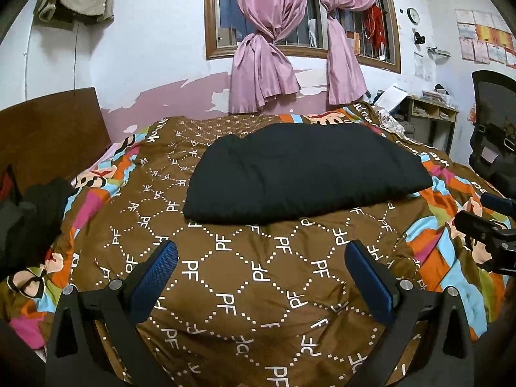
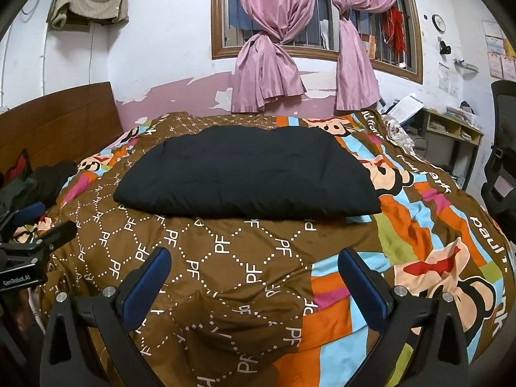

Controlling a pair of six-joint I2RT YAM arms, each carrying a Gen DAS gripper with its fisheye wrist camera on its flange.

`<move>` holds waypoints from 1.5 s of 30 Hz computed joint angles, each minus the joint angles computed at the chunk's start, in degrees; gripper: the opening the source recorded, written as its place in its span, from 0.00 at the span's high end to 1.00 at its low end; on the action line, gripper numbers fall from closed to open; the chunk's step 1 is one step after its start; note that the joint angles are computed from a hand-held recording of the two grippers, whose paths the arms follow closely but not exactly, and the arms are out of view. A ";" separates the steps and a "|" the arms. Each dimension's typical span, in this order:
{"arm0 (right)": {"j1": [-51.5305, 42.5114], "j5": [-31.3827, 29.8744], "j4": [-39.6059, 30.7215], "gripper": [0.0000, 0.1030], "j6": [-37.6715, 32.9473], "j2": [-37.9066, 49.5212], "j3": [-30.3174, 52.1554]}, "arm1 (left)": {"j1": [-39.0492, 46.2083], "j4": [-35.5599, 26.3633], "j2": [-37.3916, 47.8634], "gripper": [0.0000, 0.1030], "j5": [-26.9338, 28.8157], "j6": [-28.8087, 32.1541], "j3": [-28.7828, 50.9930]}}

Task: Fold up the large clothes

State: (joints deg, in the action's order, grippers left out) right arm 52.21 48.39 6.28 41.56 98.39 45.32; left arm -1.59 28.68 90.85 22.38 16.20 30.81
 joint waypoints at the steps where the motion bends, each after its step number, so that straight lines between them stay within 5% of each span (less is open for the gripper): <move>1: 0.03 0.06 -0.16 0.00 0.11 0.05 0.09 | -0.10 0.37 -0.06 0.01 -0.14 -0.01 -0.24; 45: -0.19 0.00 -0.41 0.00 0.97 -0.58 -0.31 | -0.32 2.46 -0.01 0.01 -0.48 0.03 -1.06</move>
